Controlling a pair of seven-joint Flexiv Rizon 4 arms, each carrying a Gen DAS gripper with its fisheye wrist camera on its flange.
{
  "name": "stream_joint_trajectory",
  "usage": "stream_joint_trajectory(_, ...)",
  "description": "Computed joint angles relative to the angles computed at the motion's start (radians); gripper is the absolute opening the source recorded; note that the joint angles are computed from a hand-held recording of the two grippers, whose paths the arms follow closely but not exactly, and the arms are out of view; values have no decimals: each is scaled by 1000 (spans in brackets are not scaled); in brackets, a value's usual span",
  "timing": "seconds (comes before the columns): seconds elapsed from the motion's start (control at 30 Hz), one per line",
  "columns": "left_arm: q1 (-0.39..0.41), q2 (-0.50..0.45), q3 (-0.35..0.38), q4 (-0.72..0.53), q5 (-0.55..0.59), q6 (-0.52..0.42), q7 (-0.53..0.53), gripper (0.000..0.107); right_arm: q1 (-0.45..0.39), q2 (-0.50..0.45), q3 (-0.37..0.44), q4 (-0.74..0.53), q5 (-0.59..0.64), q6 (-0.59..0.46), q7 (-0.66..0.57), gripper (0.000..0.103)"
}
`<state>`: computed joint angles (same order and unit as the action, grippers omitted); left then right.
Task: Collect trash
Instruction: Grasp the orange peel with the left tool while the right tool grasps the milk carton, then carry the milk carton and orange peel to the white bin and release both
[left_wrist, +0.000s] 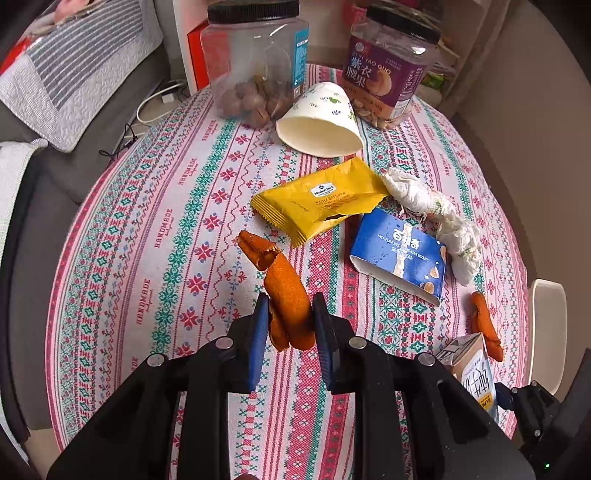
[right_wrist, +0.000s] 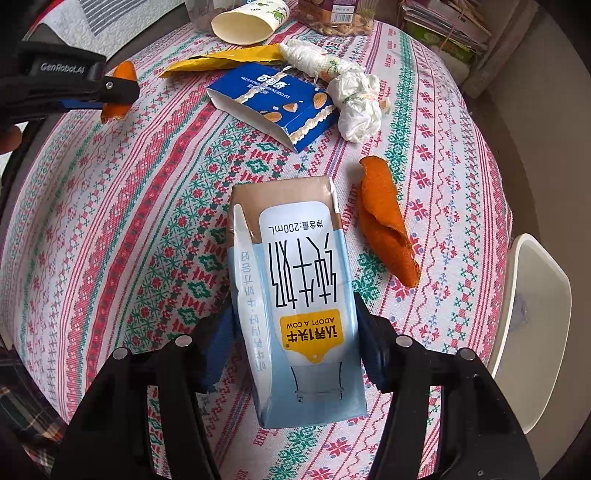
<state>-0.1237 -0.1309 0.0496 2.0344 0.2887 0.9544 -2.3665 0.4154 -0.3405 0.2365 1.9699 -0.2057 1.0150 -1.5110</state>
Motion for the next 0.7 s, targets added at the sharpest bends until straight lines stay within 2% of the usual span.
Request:
stream_joint_trajectory(0.13,2,54,4,23,25,-2,-5,24,-18,16,18,-21,63,36,2,56)
stream_joint_trajectory(0.37,20,122,-17,46,75,10,-48,24,-22,68,8,-8,86,185,55,56)
stream_joint_trajectory(0.53,27,177,-44,53,137,12,-104,24,-6,83,-30,18,25,316,156,56)
stream_joint_trajectory(0.7,34,221,-85,40,237,-19,-182,24,35,110,-132,95,-158,453,329,56)
